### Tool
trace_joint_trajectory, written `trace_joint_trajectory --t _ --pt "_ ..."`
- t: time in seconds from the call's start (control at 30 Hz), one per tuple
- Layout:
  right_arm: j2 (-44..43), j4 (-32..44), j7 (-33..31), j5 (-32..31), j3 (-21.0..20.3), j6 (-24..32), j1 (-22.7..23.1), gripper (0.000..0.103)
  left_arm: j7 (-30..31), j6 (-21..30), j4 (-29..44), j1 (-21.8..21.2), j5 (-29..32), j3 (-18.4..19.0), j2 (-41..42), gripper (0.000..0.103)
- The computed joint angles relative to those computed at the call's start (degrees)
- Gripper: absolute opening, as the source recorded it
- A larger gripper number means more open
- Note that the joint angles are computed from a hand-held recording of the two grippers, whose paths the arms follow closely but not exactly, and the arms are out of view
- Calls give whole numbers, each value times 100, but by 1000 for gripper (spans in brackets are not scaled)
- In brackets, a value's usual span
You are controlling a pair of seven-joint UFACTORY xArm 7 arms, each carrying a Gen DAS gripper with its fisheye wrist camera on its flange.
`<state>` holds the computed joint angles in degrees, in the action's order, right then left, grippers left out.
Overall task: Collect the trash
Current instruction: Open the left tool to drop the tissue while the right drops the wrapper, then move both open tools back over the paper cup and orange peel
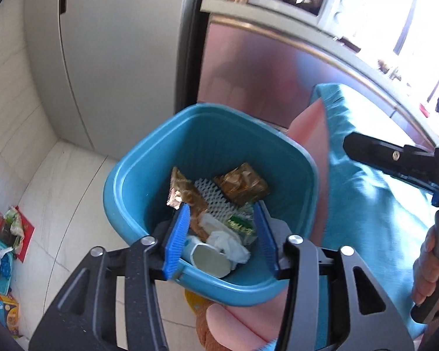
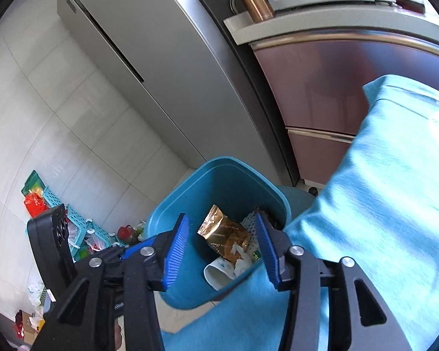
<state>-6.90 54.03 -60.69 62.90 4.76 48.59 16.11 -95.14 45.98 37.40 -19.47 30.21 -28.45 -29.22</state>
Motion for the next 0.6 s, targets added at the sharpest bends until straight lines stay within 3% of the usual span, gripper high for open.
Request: trace_joint_trajectory --t 0.17,0.33,0.5,0.6 --pt "-680 -435 -575 162 -318 292 -157 51 -115 104 327 36 409 -381 -92 58" --pt "-1538 -1021 -1043 144 -799 416 -387 54 -229 -424 713 79 895 -613 179 64" --pt "-2283 -1562 -1166 -155 -1330 259 -781 54 -406 -1048 1417 147 1654 -844 1054 64" --pt "-2553 -1738 -1107 -412 -1634 35 -1065 55 -478 -1040 2097 77 2288 -1007 1894 64"
